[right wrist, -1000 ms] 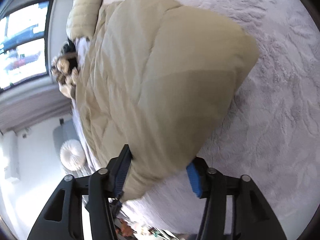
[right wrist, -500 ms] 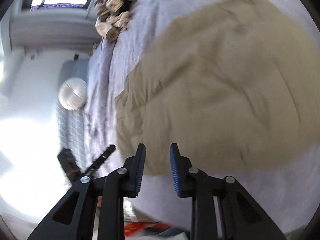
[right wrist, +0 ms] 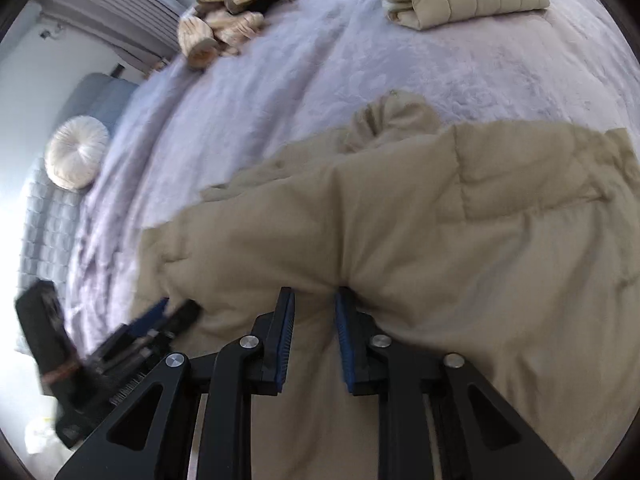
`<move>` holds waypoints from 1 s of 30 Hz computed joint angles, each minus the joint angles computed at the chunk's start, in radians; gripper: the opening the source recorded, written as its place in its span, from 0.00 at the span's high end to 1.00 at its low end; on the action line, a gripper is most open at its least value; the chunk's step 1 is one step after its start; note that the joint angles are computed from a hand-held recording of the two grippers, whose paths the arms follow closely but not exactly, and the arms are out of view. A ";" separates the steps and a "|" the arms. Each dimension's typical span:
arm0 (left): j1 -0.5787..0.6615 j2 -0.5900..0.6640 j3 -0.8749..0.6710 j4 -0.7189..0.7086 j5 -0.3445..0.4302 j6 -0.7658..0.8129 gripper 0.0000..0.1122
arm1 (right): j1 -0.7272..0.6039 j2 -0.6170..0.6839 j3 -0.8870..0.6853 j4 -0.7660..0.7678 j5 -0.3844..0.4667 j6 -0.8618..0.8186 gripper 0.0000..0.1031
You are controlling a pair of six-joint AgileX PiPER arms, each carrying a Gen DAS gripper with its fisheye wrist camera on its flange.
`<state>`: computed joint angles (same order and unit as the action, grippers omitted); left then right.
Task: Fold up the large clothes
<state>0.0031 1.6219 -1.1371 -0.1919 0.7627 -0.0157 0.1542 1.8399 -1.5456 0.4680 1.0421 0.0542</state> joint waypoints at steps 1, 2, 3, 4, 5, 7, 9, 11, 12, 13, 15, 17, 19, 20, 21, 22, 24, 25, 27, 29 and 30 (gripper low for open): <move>-0.007 0.007 0.009 0.012 -0.018 -0.003 0.45 | 0.001 0.021 0.010 0.004 -0.013 -0.005 0.86; -0.018 0.013 0.015 0.033 -0.035 -0.009 0.45 | -0.004 0.036 0.041 0.022 -0.040 -0.031 0.88; -0.032 0.019 0.020 0.055 -0.052 -0.019 0.45 | -0.009 0.041 0.060 0.037 -0.057 -0.051 0.88; -0.042 0.024 0.026 0.072 -0.068 -0.028 0.45 | -0.014 0.045 0.082 0.053 -0.078 -0.069 0.88; -0.050 0.028 0.028 0.083 -0.077 -0.037 0.45 | -0.017 0.048 0.095 0.061 -0.090 -0.080 0.88; -0.049 0.038 0.028 0.083 -0.083 -0.032 0.45 | -0.020 0.050 0.106 0.067 -0.101 -0.094 0.88; -0.037 0.042 0.013 0.062 -0.059 -0.004 0.45 | -0.026 0.046 0.116 0.077 -0.103 -0.111 0.89; -0.015 0.027 -0.007 0.027 -0.018 0.044 0.45 | -0.039 0.039 0.131 0.097 -0.104 -0.134 0.88; 0.005 0.008 -0.011 0.004 0.001 0.082 0.45 | -0.045 0.035 0.139 0.107 -0.105 -0.147 0.88; 0.033 -0.017 -0.013 -0.021 0.016 0.123 0.45 | -0.050 0.033 0.145 0.115 -0.108 -0.158 0.88; 0.105 -0.050 -0.022 -0.091 0.052 0.215 0.45 | -0.060 0.024 0.167 0.132 -0.117 -0.184 0.88; 0.208 -0.061 -0.044 -0.177 0.113 0.313 0.44 | -0.068 0.013 0.191 0.149 -0.131 -0.212 0.88; 0.324 -0.049 -0.079 -0.244 0.198 0.395 0.44 | -0.063 0.018 0.193 0.160 -0.146 -0.221 0.88; 0.355 -0.041 -0.091 -0.253 0.224 0.409 0.44 | -0.067 0.013 0.205 0.171 -0.152 -0.235 0.88; 0.397 -0.031 -0.105 -0.262 0.251 0.430 0.39 | -0.067 0.011 0.208 0.173 -0.154 -0.236 0.88; 0.429 -0.025 -0.111 -0.266 0.263 0.446 0.22 | -0.066 0.010 0.209 0.173 -0.155 -0.234 0.88; 0.478 -0.027 -0.106 -0.258 0.258 0.462 0.17 | -0.066 0.009 0.209 0.169 -0.150 -0.226 0.88; 0.505 -0.021 -0.111 -0.268 0.272 0.482 0.17 | -0.065 0.011 0.205 0.165 -0.146 -0.220 0.88; 0.541 -0.008 -0.113 -0.268 0.286 0.483 0.17 | -0.067 0.012 0.193 0.156 -0.129 -0.204 0.88; 0.598 0.025 -0.113 -0.308 0.319 0.517 0.17 | -0.065 0.011 0.184 0.142 -0.116 -0.187 0.88; 0.618 0.047 -0.114 -0.329 0.342 0.530 0.17 | -0.065 0.007 0.181 0.135 -0.109 -0.178 0.88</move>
